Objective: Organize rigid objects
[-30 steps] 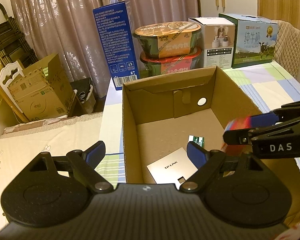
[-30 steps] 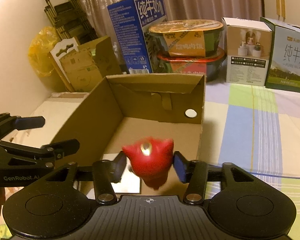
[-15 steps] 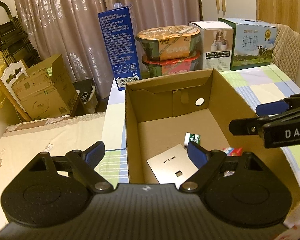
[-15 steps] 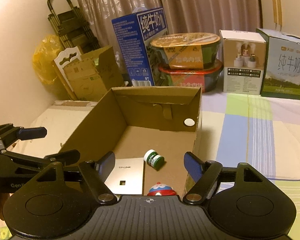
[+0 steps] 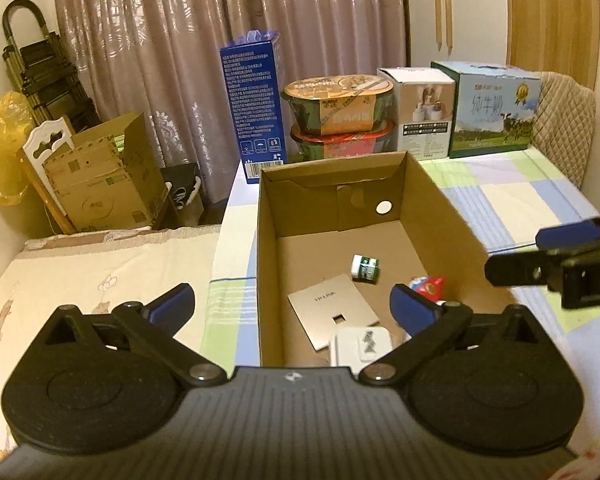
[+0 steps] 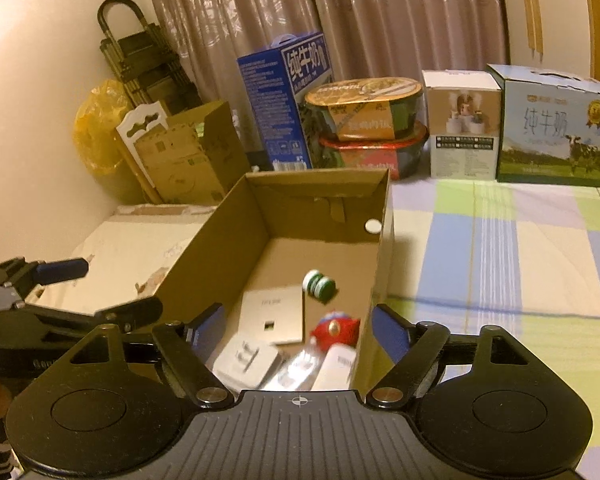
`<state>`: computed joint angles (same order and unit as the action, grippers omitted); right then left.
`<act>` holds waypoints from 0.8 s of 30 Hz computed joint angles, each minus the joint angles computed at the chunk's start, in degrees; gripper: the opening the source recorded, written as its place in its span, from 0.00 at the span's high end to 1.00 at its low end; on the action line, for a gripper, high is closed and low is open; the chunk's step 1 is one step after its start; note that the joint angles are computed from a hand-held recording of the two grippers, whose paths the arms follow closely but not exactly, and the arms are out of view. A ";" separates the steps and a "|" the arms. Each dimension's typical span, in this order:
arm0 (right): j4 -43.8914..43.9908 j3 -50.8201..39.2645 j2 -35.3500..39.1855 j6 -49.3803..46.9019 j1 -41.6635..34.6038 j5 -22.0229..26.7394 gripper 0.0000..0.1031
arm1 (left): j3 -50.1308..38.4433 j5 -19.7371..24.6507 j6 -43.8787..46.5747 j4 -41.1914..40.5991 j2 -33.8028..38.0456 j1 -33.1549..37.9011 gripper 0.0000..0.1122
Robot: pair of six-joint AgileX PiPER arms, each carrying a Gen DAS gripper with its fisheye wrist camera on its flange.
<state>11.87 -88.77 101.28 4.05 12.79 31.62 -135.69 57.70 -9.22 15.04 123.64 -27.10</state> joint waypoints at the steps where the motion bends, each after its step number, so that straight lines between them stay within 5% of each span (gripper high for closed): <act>1: -1.03 1.27 -1.26 1.13 0.48 -0.03 0.24 | 3.26 -1.27 -1.18 0.35 -2.17 -0.25 0.09; 15: -24.16 15.30 -18.43 22.89 9.86 2.15 0.20 | 26.55 -7.56 -11.76 6.43 -20.78 -4.03 0.09; 24: -31.18 23.05 -27.53 31.87 14.15 5.42 0.18 | 33.77 -4.81 -16.97 8.78 -27.14 -8.53 0.09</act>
